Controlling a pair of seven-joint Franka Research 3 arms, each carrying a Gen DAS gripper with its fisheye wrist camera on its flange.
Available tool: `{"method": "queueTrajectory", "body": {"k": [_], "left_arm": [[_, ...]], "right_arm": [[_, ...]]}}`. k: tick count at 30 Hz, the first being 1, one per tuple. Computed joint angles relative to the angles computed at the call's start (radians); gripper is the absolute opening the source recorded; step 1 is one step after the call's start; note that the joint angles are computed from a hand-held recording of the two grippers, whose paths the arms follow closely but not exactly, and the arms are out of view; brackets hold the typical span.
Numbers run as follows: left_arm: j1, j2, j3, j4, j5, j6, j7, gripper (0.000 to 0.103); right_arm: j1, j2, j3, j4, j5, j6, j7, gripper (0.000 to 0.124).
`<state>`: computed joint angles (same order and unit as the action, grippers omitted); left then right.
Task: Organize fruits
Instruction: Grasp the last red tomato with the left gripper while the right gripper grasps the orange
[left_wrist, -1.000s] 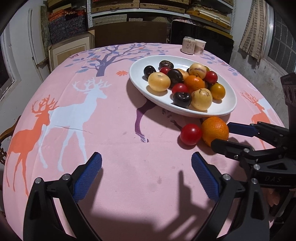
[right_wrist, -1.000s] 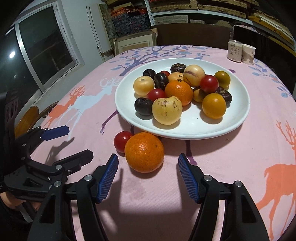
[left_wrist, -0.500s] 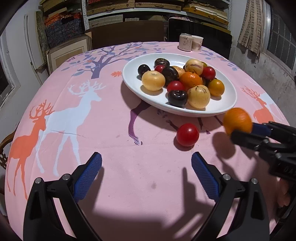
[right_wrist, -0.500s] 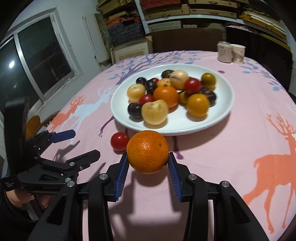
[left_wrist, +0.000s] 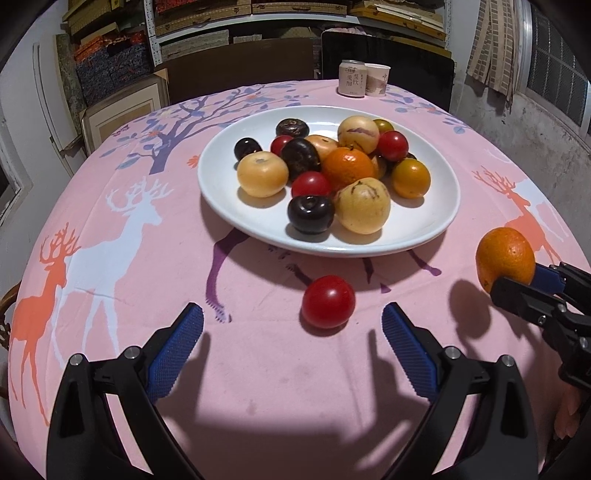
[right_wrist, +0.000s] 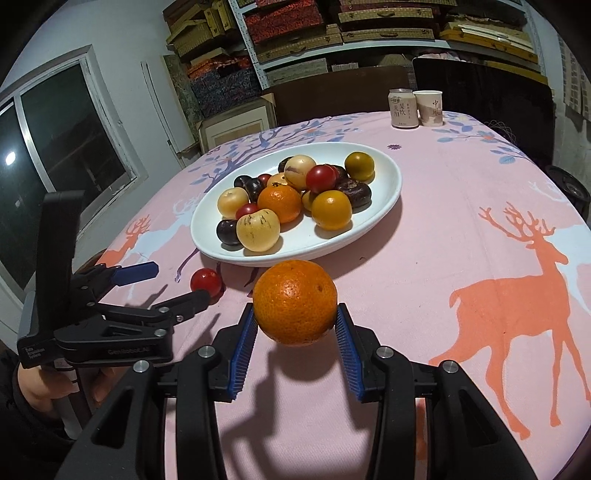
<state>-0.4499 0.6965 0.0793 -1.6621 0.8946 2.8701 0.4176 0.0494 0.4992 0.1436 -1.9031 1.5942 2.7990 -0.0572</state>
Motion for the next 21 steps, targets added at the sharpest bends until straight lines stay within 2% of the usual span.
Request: {"method": "queueTrajectory", "body": {"k": [4, 10, 12, 13, 14, 21], "left_arm": [[-0.030, 0.017, 0.027, 0.023, 0.037, -0.011, -0.026, 0.095], [-0.024, 0.023, 0.024, 0.030, 0.046, -0.005, -0.036, 0.095], [-0.024, 0.029, 0.021, 0.038, 0.051, -0.017, -0.030, 0.081], [0.001, 0.038, -0.012, 0.049, 0.021, -0.030, 0.017, 0.070], [0.016, 0.043, -0.030, 0.051, -0.001, -0.033, 0.045, 0.065], [0.005, 0.048, -0.013, 0.050, -0.038, -0.018, 0.063, 0.065]], "right_arm": [[-0.002, -0.004, -0.002, -0.006, 0.010, 0.003, 0.007, 0.043], [-0.003, -0.009, -0.006, -0.010, 0.033, -0.007, -0.018, 0.043], [-0.002, -0.010, -0.008, -0.012, 0.034, -0.010, -0.018, 0.044], [-0.003, -0.010, -0.009, -0.012, 0.035, -0.014, -0.017, 0.044], [-0.003, -0.010, -0.010, -0.012, 0.035, -0.017, -0.015, 0.044], [-0.002, -0.009, -0.014, -0.012, 0.021, -0.023, -0.005, 0.044]]}}
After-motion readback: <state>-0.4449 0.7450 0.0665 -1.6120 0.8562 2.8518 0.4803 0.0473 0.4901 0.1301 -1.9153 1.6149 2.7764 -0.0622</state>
